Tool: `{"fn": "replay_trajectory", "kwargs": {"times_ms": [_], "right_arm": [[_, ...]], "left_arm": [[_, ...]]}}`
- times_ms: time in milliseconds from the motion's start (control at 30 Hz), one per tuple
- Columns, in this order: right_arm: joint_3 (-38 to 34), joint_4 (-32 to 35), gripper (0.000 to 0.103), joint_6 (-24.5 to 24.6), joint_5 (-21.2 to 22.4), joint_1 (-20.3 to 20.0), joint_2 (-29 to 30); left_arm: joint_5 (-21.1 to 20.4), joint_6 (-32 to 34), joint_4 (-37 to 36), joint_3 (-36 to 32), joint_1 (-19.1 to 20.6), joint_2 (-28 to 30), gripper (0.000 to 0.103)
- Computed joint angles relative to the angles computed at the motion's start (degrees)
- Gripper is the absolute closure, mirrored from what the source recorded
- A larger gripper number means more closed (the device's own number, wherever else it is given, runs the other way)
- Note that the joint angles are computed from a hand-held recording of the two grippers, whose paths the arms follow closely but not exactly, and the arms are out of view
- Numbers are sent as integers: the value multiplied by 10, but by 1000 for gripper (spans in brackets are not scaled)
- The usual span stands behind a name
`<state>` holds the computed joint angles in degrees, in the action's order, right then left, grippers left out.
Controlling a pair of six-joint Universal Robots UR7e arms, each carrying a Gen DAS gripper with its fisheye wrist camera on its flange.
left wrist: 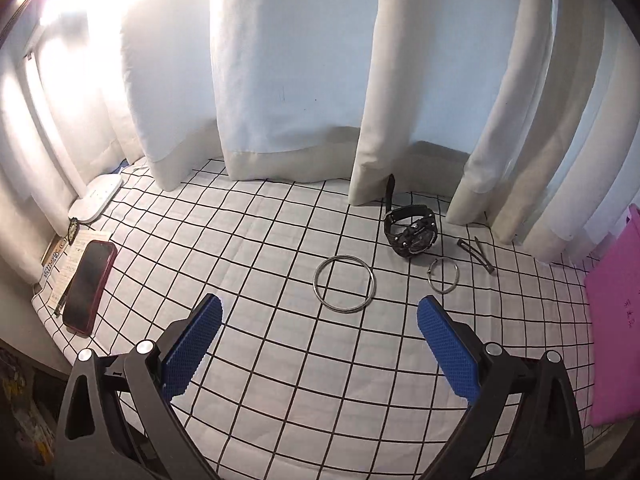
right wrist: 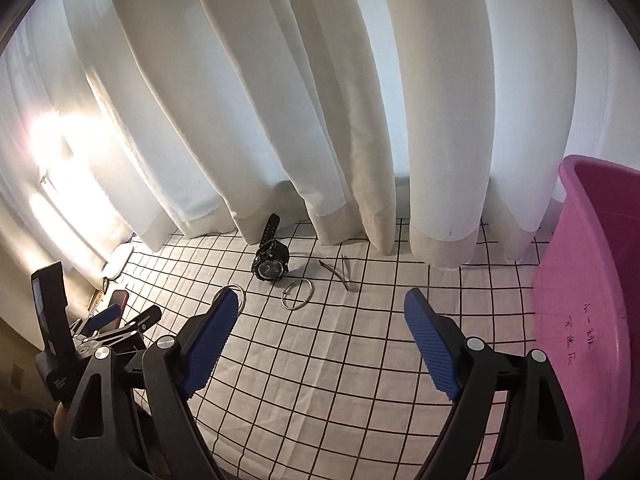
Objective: Organize jewelry
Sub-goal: 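Move left tool to the large silver hoop while right approaches another bangle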
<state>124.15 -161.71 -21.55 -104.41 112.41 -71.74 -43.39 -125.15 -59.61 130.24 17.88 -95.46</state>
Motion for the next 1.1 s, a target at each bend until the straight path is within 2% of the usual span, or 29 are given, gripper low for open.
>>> {"fn": "replay_trajectory", "kwargs": {"times_ms": [133,233,467,567,800,1100], "right_arm": [[10,-61,22,30,-28,8,67],[10,-105,22,35,-41,12,119],[-10,-155,22,17,-63,12,211],[-20,-183,22,-1,-72,8,246],[-53,-211,22,-32,-96,3,311],[-71,-214,22,-57,-109,3,341]], "left_arm": [[23,61,-32,39,37,-54,7],[44,103,-70,59,71,-73,7],[93,178,-175,98,123,-65,7],[104,213,-246,118,143,-55,7],[120,236,-300,126,172,-18,7],[130,241,-329,133,188,-12,7]]}}
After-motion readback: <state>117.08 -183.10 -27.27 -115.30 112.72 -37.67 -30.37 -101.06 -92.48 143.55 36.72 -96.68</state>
